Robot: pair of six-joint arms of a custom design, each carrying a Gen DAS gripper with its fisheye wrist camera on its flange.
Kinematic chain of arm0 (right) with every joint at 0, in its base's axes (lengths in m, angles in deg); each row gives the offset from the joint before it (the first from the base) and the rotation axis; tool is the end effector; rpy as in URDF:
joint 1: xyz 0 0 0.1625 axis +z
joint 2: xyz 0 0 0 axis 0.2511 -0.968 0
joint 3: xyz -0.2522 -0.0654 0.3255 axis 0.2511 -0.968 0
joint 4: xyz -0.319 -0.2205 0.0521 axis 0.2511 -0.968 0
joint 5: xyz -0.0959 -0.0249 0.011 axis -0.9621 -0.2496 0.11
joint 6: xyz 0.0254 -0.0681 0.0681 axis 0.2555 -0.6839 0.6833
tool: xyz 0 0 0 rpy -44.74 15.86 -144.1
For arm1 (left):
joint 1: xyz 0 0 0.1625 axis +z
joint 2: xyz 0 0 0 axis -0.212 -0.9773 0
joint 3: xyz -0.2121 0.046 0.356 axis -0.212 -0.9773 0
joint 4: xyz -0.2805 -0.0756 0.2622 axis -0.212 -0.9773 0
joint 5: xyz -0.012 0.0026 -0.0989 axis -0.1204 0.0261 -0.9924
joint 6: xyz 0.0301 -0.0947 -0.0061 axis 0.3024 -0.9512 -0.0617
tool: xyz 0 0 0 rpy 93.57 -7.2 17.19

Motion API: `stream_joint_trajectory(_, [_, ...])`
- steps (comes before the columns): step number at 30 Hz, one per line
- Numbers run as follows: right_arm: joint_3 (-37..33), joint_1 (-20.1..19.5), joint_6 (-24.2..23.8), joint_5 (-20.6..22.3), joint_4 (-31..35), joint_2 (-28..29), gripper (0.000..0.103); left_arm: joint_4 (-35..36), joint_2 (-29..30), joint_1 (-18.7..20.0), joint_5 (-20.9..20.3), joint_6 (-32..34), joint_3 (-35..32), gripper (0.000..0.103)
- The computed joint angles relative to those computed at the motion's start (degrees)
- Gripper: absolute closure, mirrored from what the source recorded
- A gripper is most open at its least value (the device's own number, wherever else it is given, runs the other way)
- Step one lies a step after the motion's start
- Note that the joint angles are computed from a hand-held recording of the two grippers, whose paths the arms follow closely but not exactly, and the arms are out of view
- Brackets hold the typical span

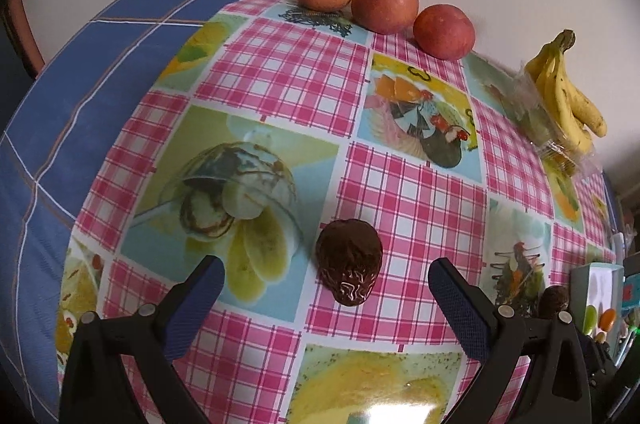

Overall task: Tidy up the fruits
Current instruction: 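Grasp a long dark date with the right tool while the left grasps a round dark date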

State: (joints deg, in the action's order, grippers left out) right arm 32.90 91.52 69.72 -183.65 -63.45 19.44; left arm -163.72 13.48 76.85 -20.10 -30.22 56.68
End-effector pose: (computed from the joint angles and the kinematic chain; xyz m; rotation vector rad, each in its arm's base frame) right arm 0.2571 -0.6877 0.0953 -0.0503 -2.2941 0.5866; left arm -0.1393 -0.7533 0.2476 0.1017 2.5031 -0.5445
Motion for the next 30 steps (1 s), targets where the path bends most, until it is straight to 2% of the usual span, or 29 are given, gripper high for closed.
stream_joint_trajectory(5, [-0.14, 0.12, -0.47, -1.15, -0.76, 0.27, 0.011, -2.13, -0.34, -0.05, -1.54, 1.32, 0.66, 0.004])
stream_joint_trajectory(7, [-0.13, 0.20, -0.32, -1.78, -1.03, 0.32, 0.011, -1.93, -0.30, -0.16, -1.90, 1.52, 0.56, 0.019])
stream_joint_trajectory(8, [-0.11, 0.23, -0.36, -2.17, -1.36, 0.34, 0.011, -1.66, -0.19, -0.13, -2.17, 1.55, 0.36, 0.023])
stream_joint_trajectory(9, [0.04, 0.27, -0.46, -2.29, -1.83, 0.31, 0.016, -1.30, -0.10, -0.12, -2.46, 1.66, 0.20, 0.027])
stream_joint_trajectory(10, [0.23, 0.33, -0.75, -2.18, -2.57, 0.20, 0.030, -1.10, 0.03, -0.07, -2.77, 1.88, 0.00, 0.033])
stream_joint_trajectory(11, [0.26, 0.41, -0.98, -2.24, -3.06, 0.24, 0.037, -0.79, 0.05, -0.03, -3.17, 1.82, -0.09, 0.038])
stream_joint_trajectory(12, [0.21, 0.51, -1.41, -2.40, -3.52, 0.30, 0.046, -0.56, 0.07, 0.02, -3.38, 1.55, -0.16, 0.047])
stream_joint_trajectory(13, [0.24, 0.59, -1.93, -2.41, -3.98, 0.33, 0.047, -0.41, 0.07, 0.08, -3.62, 1.21, -0.23, 0.053])
stream_joint_trajectory(14, [0.30, 0.66, -2.55, -2.20, -4.79, 0.35, 0.048, -0.42, 0.02, 0.18, -4.05, 0.98, -0.22, 0.054])
stream_joint_trajectory(16, [0.24, 0.79, -2.95, -1.73, -5.30, 0.30, 0.059, -0.73, -0.12, 0.31, -4.66, 0.72, -0.10, 0.062])
stream_joint_trajectory(17, [0.12, 0.85, -3.23, -1.59, -5.36, 0.33, 0.060, -0.85, -0.25, 0.34, -4.82, 0.52, 0.02, 0.065])
stream_joint_trajectory(22, [-0.35, 0.90, -4.12, -1.23, -5.56, 0.61, 0.071, -1.44, -0.42, 0.34, -5.74, 0.59, 0.46, 0.066])
stream_joint_trajectory(30, [1.29, 0.92, -4.45, -0.41, -7.39, -0.61, 0.071, -2.98, -1.39, -0.53, -5.99, 0.57, 1.30, 0.066])
